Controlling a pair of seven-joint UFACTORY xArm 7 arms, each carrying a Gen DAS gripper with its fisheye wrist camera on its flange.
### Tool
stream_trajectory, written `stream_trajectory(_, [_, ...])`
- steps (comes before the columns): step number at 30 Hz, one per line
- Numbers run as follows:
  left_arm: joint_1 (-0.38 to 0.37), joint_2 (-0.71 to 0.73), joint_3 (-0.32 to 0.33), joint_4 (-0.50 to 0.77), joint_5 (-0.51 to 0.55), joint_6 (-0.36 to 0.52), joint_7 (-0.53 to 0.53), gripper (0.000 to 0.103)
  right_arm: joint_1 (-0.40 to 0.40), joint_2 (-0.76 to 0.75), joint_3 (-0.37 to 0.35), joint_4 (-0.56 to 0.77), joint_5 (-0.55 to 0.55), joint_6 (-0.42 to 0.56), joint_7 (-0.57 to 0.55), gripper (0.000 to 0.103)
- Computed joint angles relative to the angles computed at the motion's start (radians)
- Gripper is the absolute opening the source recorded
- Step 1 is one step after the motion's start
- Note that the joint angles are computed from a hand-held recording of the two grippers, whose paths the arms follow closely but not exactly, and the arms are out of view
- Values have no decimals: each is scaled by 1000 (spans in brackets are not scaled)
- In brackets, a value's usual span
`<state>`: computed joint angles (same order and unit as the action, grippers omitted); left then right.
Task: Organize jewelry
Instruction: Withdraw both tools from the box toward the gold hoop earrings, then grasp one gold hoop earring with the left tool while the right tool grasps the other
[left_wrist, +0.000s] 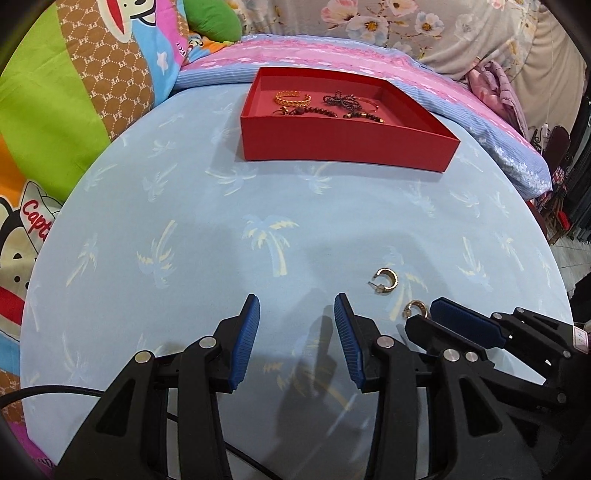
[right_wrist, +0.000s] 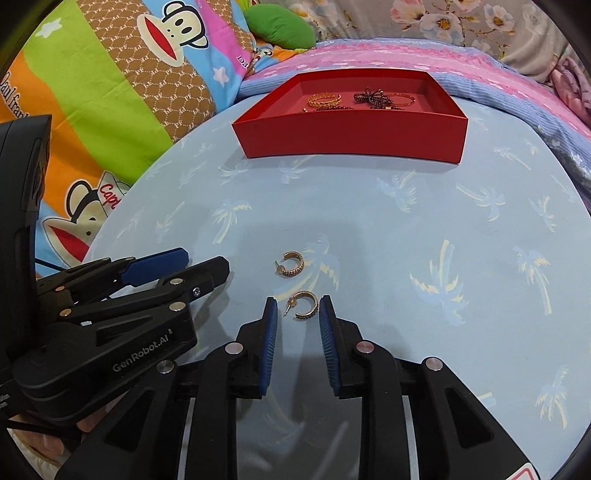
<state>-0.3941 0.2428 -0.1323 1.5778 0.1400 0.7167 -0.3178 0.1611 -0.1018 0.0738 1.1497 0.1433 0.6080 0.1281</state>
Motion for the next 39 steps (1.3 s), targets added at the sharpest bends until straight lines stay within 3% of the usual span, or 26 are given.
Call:
stream_trajectory(6, [4, 7, 4, 7, -1, 3, -8, 45, -2, 15, 13, 10, -80, -7, 33, 24])
stream_trajectory(10, [4, 14, 1, 16, -8, 6, 2, 45, -3, 24, 19, 19, -164, -1, 75, 17])
stream_trajectory(22, [-10, 57, -35, 79, -100, 2, 99, 46, -50, 11, -9, 37, -236, 4, 150, 17])
stream_trajectory(29, [-50, 114, -21, 138, -83, 14, 102, 45, -76, 15, -21, 40, -251, 6, 175, 17])
stream_trajectory(39, [-52, 122, -23, 147, -96, 9, 125, 20, -79, 18, -23, 33, -220, -3, 162, 17])
